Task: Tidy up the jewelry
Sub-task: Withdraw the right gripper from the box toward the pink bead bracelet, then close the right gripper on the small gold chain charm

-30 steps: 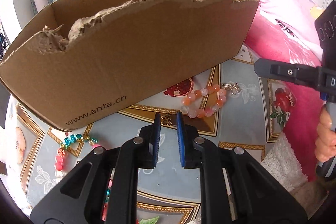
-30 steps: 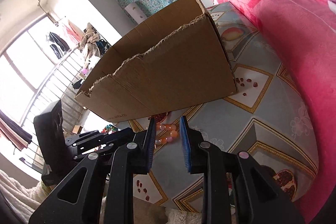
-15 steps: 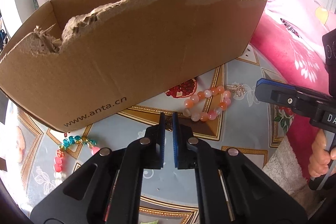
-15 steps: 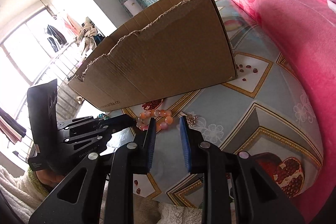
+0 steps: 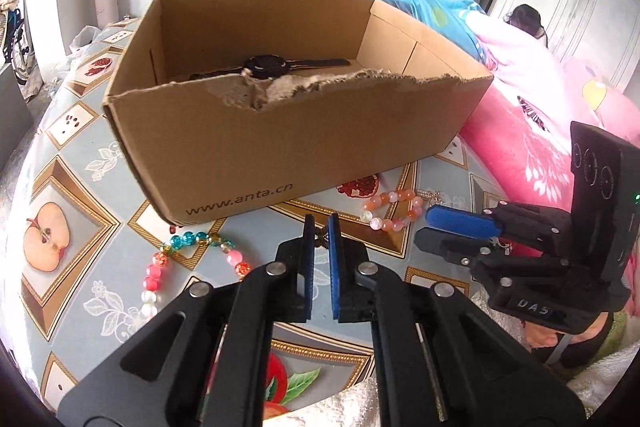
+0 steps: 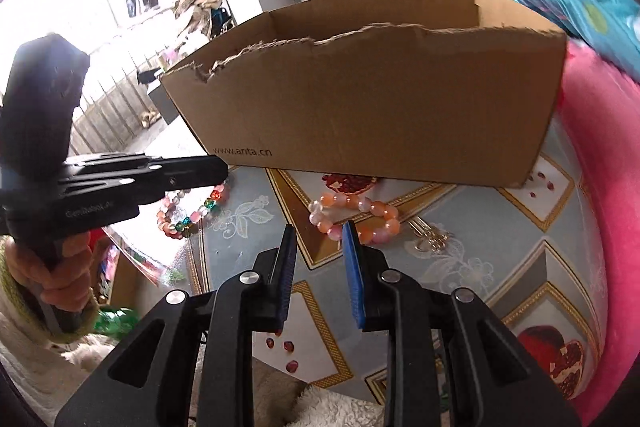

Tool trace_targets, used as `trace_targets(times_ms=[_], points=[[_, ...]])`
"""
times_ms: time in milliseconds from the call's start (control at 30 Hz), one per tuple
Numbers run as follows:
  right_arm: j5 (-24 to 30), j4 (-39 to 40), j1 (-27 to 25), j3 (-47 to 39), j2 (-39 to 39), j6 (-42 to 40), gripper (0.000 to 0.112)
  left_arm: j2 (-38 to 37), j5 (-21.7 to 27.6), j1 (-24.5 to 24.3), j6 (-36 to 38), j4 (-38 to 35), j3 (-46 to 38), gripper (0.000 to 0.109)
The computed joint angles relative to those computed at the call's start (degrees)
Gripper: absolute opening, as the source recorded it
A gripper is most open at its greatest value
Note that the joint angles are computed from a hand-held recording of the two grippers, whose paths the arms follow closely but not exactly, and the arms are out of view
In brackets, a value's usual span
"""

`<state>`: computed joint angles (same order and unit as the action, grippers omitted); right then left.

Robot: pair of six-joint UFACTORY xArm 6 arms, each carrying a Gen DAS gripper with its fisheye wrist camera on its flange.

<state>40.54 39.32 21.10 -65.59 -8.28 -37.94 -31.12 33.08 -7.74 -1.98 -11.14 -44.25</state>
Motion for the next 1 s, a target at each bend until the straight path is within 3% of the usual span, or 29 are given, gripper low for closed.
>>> trace_targets(times_ms=[167, 267, 333, 633, 800, 1000], points=[[-4.69, -9.99, 3.14, -1.78, 2.93, 7.57, 0.024, -4.26, -0.11, 2.62, 0.76, -0.99, 2.42, 0.006], [-2.69, -12.1, 3.45, -3.9, 4.91, 10.94, 0.024, -5.56, -0.34, 3.73, 1.09, -1.68, 3.43, 0.006], [-1.48, -10.41, 3.71, -5.02, 5.85, 10.61, 0.024, -6.83, 0.01, 4.99, 1.83, -2.44, 4.2, 0.006], [12.82, 8.88, 4.2, -16.47, 13.43, 3.63, 0.024, -10.3, 0.85, 7.33, 0.22, -3.31, 6.89, 0.006], [12.19, 10.07, 4.59, -16.29, 12.11, 2.59, 0.025, -12.12, 1.12, 7.54, 1.09, -4.45, 8.3, 0.006], [9.27, 7.42, -0.9, -8.59, 4.91, 4.77, 0.025, -10.42, -1.47, 4.89, 2.46, -5.11, 7.82, 0.006]])
